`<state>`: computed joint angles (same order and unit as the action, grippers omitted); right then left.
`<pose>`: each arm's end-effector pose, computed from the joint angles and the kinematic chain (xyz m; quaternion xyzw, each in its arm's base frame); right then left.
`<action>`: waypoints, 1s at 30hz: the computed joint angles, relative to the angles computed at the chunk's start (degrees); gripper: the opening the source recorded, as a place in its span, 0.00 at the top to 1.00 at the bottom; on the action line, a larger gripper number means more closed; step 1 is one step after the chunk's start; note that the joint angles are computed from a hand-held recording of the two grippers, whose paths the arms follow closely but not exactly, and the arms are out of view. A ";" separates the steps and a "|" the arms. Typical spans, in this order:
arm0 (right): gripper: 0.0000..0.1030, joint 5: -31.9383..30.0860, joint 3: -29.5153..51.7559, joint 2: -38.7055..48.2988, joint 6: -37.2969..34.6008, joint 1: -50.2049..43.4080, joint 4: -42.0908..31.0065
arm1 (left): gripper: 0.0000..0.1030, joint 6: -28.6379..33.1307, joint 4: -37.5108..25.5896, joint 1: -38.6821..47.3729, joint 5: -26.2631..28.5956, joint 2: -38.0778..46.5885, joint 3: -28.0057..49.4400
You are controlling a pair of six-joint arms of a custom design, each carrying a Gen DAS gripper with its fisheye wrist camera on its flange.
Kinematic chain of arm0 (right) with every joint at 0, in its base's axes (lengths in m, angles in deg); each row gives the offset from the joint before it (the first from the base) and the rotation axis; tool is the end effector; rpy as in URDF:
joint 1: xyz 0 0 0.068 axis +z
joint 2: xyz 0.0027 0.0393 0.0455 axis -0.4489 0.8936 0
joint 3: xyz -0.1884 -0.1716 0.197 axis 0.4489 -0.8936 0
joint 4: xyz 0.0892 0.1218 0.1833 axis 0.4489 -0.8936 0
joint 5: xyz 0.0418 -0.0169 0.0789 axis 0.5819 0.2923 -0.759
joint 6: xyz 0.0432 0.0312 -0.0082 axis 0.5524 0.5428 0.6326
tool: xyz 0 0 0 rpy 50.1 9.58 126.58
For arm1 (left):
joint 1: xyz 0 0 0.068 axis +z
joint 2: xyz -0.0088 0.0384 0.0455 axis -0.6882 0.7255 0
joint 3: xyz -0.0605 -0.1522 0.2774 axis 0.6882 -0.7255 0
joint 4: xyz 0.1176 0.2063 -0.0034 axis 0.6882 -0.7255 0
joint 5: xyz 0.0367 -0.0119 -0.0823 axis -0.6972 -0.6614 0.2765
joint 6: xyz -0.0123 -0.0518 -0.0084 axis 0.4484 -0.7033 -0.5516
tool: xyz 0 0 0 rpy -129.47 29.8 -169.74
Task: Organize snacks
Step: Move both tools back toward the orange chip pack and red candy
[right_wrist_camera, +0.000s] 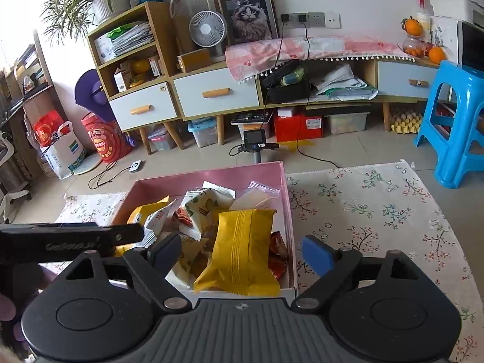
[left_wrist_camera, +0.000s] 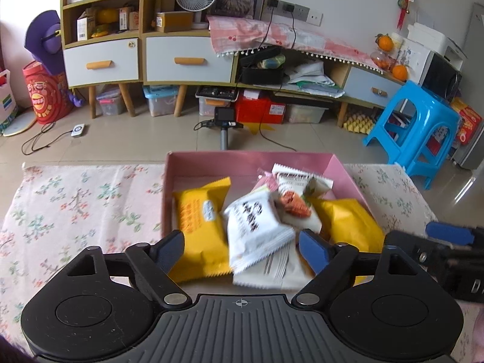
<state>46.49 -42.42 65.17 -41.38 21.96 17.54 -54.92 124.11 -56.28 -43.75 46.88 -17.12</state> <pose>0.2110 0.2106 0.1565 0.0906 0.9006 0.0714 0.4190 0.2844 -0.0717 0.1276 0.1473 0.9115 -0.1285 0.3620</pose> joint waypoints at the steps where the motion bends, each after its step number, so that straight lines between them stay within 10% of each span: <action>1: 0.21 0.42 0.06 -0.20 0.07 0.42 -0.45 | 0.15 0.57 0.05 0.44 0.10 -0.66 -0.91; 30: 0.10 8.21 2.82 -2.01 3.99 15.01 -13.74 | 0.06 24.96 7.56 22.24 7.76 -9.81 -22.43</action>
